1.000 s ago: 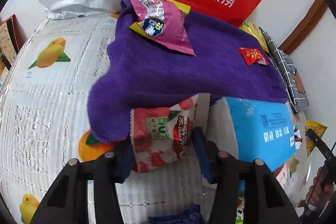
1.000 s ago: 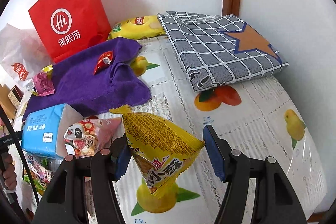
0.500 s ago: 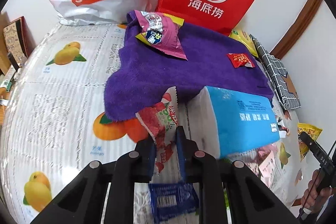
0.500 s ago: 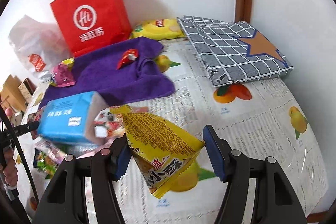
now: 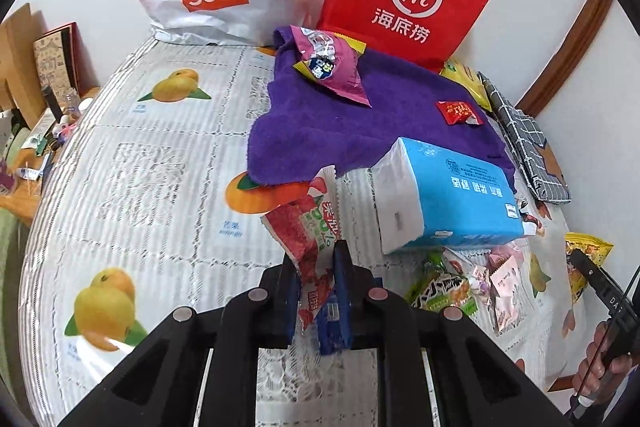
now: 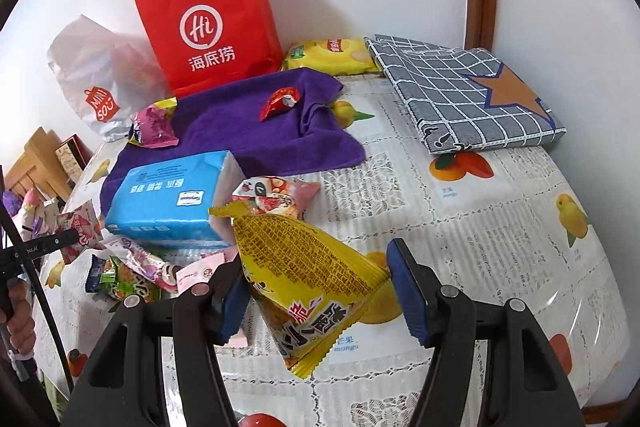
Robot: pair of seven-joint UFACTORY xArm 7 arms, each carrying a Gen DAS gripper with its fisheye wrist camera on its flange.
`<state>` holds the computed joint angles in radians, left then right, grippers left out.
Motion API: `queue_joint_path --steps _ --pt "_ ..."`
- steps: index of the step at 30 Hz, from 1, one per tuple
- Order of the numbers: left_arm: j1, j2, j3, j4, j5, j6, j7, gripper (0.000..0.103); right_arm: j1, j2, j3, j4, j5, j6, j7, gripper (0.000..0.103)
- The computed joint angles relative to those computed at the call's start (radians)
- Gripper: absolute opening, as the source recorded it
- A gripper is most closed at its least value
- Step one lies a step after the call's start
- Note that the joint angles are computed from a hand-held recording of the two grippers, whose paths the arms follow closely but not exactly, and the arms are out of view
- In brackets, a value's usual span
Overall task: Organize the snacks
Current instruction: 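Grasp the pink-white snack packet with the left gripper and lift it, then carry the pink-white packet with the left gripper while the right carries the yellow bag toward the towel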
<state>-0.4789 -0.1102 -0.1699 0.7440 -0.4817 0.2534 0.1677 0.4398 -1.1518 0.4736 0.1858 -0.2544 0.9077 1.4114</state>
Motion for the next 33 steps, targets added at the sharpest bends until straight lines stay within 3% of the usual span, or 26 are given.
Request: queue_joint_path --steps 4,18,26,33 --pt "-0.014 -0.041 0.007 -0.02 -0.02 0.006 0.031 0.016 0.007 0.012 0.015 0.02 0.0 0.002 0.004 0.064" --pt "-0.084 -0.155 0.017 -0.057 0.033 0.002 -0.019 0.016 -0.026 0.088 0.048 0.126 -0.039 -0.016 -0.023 0.063" --pt "-0.135 -0.136 0.04 0.011 -0.038 0.019 0.026 0.016 -0.089 0.138 0.032 0.17 -0.081 -0.096 -0.075 0.063" --pt "-0.117 -0.079 0.001 0.104 -0.013 0.028 0.022 0.016 -0.171 0.193 0.005 0.199 -0.109 -0.191 -0.126 0.063"
